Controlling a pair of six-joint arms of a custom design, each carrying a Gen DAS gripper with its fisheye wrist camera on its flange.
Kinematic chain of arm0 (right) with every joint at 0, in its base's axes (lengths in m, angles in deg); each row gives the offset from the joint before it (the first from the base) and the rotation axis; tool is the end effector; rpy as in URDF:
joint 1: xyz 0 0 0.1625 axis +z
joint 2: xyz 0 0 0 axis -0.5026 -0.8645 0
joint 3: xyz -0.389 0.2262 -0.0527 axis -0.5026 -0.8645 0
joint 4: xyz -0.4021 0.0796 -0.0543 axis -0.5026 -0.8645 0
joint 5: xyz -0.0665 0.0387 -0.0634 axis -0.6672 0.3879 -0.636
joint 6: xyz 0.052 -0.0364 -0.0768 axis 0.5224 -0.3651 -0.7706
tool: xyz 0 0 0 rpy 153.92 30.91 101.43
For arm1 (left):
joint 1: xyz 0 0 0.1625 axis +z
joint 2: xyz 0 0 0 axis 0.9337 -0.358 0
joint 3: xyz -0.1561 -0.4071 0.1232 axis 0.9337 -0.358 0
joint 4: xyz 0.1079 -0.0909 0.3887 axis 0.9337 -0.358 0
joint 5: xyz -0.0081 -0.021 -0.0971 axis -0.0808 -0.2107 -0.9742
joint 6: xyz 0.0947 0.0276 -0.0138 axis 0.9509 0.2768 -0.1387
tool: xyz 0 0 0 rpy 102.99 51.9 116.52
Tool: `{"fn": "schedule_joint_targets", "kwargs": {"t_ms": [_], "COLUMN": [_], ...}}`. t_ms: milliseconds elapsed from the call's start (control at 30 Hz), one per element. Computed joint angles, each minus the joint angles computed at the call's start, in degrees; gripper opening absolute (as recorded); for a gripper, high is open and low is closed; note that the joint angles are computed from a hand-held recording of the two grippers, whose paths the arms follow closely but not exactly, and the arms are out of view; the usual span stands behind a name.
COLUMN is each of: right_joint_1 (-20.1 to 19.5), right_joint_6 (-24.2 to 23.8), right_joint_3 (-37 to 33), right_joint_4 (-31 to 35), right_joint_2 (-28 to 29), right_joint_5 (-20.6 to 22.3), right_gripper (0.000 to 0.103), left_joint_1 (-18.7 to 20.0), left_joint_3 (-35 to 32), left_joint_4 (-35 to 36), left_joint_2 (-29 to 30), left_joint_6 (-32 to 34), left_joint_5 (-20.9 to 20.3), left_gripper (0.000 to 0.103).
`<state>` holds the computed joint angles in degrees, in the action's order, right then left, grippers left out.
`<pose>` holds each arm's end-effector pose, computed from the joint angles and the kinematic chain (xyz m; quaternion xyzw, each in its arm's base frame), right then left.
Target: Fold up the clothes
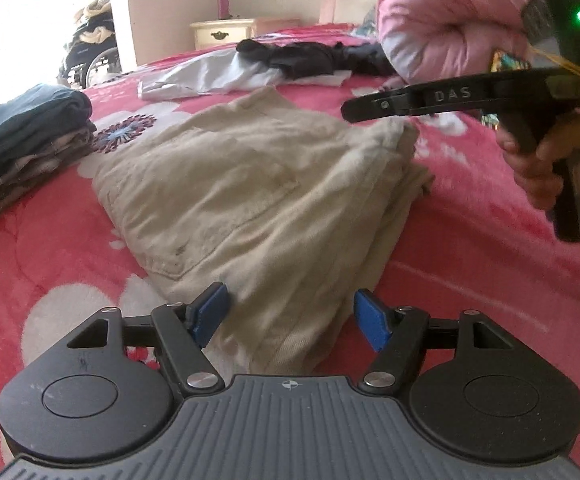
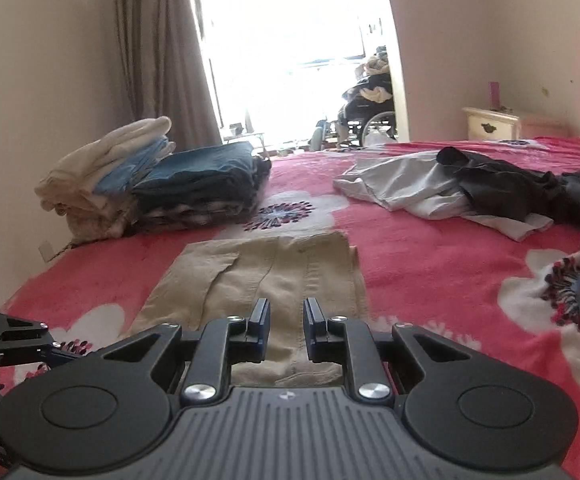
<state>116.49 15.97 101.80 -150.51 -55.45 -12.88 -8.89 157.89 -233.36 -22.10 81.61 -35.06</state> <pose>0.0737 -0.6644 0.2334 0.1763 -0.8245 0.4808 0.2409 -0.2189 -0.7072 0.0758 0.5309 0.8159 -0.1643 0.1596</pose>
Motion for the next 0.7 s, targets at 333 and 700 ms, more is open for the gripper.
{"fn": "schedule_joint_targets", "kwargs": {"t_ms": [333,700], "right_joint_1": [1.8,4.3], "right_joint_6": [-5.2,-7.8], "right_joint_3": [-2.7,-2.6], "right_joint_4": [1.3,5.9], "right_joint_2": [2.7,3.1], "right_joint_5": [-9.2,3.5], "right_gripper": [0.018,0.018], "left_joint_1": [0.5,3.5], "left_joint_3": [0.1,-3.7], "left_joint_4": [1.9,9.3], "left_joint_2": [-1.5,-4.7], "left_joint_6": [-0.1,-12.6], "left_joint_5": [-1.2,-4.7], "left_gripper": [0.071,0.071]}}
